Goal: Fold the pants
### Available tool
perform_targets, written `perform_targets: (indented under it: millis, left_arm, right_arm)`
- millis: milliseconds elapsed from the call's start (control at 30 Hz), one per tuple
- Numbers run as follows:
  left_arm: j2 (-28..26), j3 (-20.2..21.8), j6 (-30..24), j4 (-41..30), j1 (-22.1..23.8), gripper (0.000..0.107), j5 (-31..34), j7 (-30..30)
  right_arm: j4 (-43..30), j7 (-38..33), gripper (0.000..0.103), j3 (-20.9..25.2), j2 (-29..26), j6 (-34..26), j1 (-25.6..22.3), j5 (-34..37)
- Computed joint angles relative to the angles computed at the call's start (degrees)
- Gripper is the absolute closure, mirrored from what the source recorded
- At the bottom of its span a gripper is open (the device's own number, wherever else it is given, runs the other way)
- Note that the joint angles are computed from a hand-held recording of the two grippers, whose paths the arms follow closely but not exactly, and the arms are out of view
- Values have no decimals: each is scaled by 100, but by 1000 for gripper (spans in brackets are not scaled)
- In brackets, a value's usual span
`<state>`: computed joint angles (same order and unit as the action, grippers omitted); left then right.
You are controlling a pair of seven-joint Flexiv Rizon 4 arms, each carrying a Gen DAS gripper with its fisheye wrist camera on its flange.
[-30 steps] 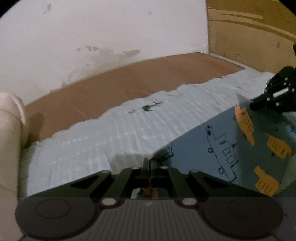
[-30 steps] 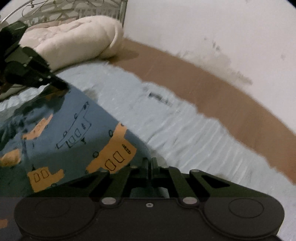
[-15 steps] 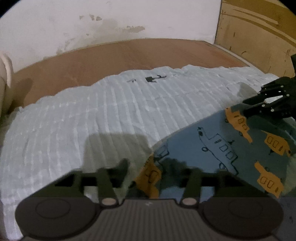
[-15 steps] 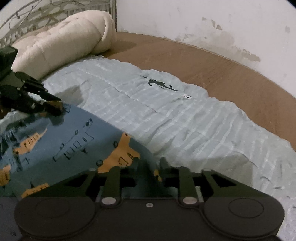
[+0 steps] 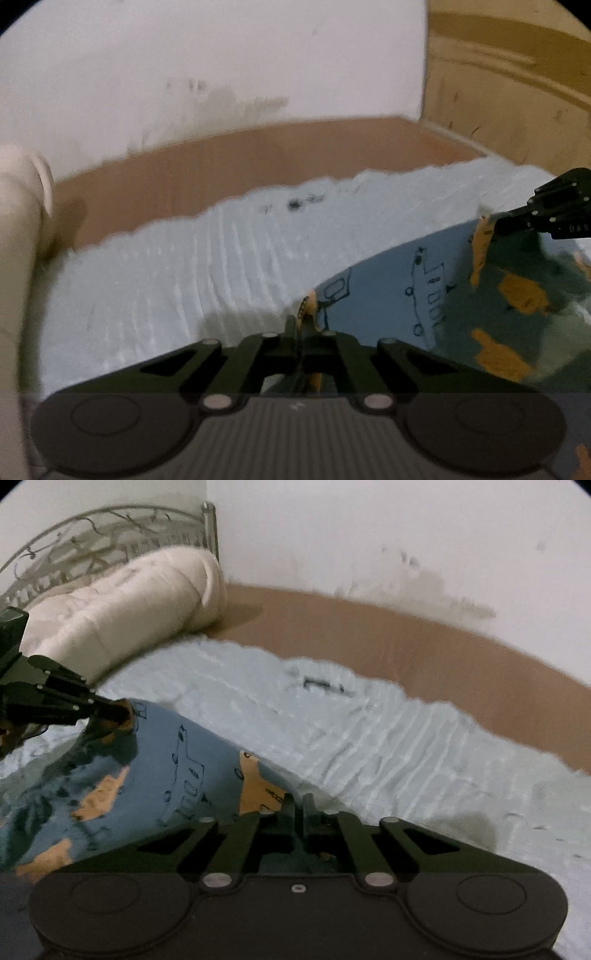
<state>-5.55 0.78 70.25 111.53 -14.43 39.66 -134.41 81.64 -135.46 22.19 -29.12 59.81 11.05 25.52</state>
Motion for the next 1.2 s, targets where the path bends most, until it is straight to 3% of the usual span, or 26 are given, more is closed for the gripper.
perform_targets:
  millis: [100,300,467,600,833,967,1200]
  left_arm:
    - [578,-137,-270,181,-212,106,602,-414]
    - [1522,-1039,-1073,569,-286,106,1354,-1046]
    - [2002,-2003,-2003,797,-410,106,1866,-1528]
    - [2091,-2370,-2425,947,-607,106,1856,-1718]
    - [1761,-2626,-3034,953,-941,106,1967,-2407]
    - [1739,-2481,-3246,923,-1186,107,2083,-2527]
    - [1760,-2321,-3238,1010,-1374,107,1837,-2077]
  right_arm:
    - [619,-620,101,325,676,172,-448,591]
    - [1884,-1810,102,423,2227,4,-1011,1978]
    - [3017,-2074,103,209,3475,-234,-1014,2567]
    - [3891,-1978,103,118,4245,-124,-852,2712]
    - [4718,-1802,103,93,4608,657,-368,2977]
    - [4810,-1720,103,-13,4577,1011,-52,3040]
    - [5134,-1498,103,-362,5077,692,353,2525]
